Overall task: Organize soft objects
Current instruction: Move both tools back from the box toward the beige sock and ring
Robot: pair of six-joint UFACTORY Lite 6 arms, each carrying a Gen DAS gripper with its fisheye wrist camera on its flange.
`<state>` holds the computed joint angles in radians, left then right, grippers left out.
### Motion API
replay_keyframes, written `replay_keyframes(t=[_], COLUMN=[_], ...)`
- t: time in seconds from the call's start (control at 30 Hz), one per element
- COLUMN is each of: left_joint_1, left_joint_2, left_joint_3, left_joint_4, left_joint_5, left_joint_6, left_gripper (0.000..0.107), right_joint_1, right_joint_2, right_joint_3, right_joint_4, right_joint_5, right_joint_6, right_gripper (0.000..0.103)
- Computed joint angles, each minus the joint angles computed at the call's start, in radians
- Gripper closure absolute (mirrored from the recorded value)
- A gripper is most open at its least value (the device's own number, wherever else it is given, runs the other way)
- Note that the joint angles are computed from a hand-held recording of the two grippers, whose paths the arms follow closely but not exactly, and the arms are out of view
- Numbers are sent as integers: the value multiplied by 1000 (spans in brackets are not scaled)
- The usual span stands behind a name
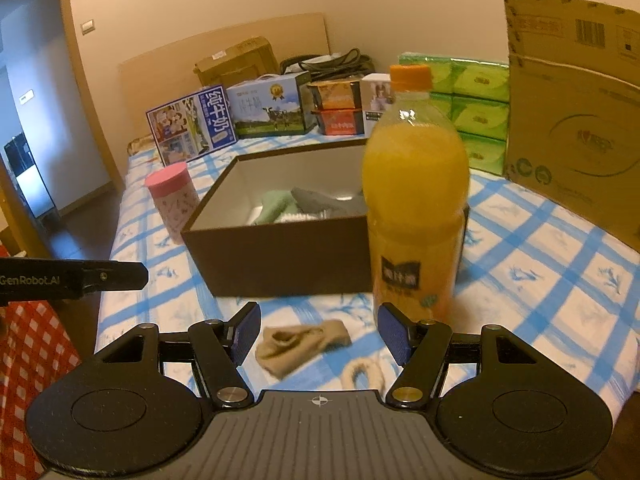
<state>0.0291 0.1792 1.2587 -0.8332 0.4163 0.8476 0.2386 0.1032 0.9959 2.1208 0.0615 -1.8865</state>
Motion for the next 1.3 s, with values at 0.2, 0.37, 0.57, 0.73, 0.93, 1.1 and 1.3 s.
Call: replay_keyframes(t=[0.2, 0.37, 0.57, 0.73, 0.93, 1.1, 1.3], left_joint_1=[-19, -36, -72, -101, -143, -166, -172], left_joint_2=[-88, -146, -186, -194, -164, -131, -78], left_joint_3=[-120, -201, -255, -282, -291, -290, -278], left_joint_4=[39, 55, 112, 143, 173, 176, 158], left_joint_5=[-3, -12, -27, -33, -66, -88, -104], left_joint_6=[-36, -52, -104, -134, -163, -164, -147], left_gripper=[76, 76, 74, 73, 73, 72, 72], right_joint_1=[2, 4, -5, -19, -32, -41, -51], right_joint_2=[-91, -145, -191, -211, -182, -149, -99], right_joint_3=[-98, -166, -234, -275, -286, -283, -268], right_joint_4=[-85, -145, -290, -341, -326, -306, -259], right_joint_5=[-2, 2, 15, 29, 38, 44, 54], right_joint_6=[94, 150, 299, 344, 325, 306, 258], right_gripper=[38, 38, 38, 38, 38, 38, 38])
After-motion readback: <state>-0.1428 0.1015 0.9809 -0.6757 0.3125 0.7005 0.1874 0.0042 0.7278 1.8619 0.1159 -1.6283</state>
